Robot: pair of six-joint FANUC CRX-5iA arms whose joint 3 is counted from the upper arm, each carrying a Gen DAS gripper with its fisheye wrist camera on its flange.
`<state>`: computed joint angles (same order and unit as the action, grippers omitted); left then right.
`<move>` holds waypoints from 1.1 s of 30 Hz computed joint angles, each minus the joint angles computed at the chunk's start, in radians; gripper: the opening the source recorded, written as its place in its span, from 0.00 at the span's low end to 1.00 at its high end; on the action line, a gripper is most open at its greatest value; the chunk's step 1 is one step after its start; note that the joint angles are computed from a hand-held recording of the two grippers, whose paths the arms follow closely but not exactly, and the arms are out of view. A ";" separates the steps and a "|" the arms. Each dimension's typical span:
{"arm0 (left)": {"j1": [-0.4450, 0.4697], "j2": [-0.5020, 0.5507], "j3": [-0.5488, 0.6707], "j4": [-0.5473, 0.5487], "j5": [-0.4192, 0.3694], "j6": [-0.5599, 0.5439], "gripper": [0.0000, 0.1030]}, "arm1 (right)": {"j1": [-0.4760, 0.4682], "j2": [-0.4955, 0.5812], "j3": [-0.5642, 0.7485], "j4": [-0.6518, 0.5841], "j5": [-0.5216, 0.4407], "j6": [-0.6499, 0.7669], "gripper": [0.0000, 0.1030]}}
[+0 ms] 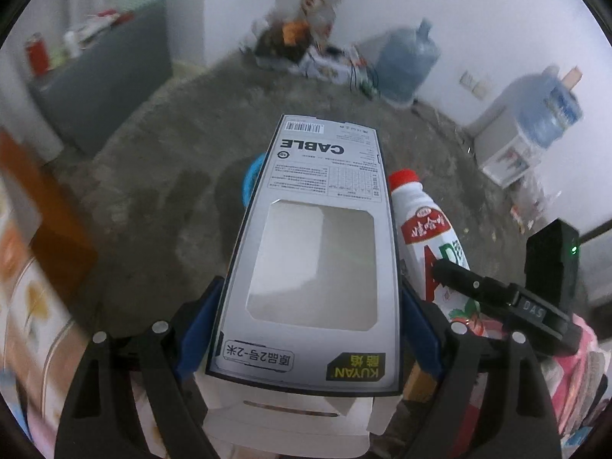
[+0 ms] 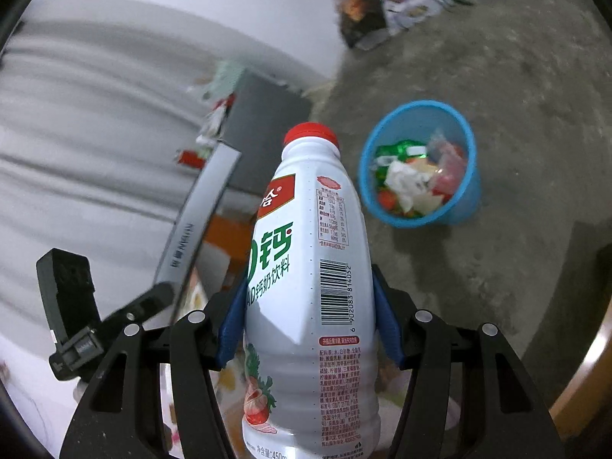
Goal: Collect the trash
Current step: 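Carry the CABLE box and milk bottle over the blue wastebasket, then open both tools over the wastebasket to drop the box and bottle, then move both tools back over the table toward the blue box and sponge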
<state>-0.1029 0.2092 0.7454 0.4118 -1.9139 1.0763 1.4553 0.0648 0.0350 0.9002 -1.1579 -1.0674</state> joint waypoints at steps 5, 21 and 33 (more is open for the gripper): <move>-0.106 0.125 0.056 -0.091 0.053 0.051 0.83 | -0.108 -0.047 -0.122 -0.029 0.110 -0.064 0.54; -0.167 0.247 0.019 -0.067 0.252 0.199 0.83 | -0.210 -0.017 -0.234 -0.112 0.121 -0.218 0.70; 0.013 0.131 0.108 0.178 0.168 0.099 0.83 | 0.011 0.024 -0.091 -0.042 -0.215 -0.213 0.70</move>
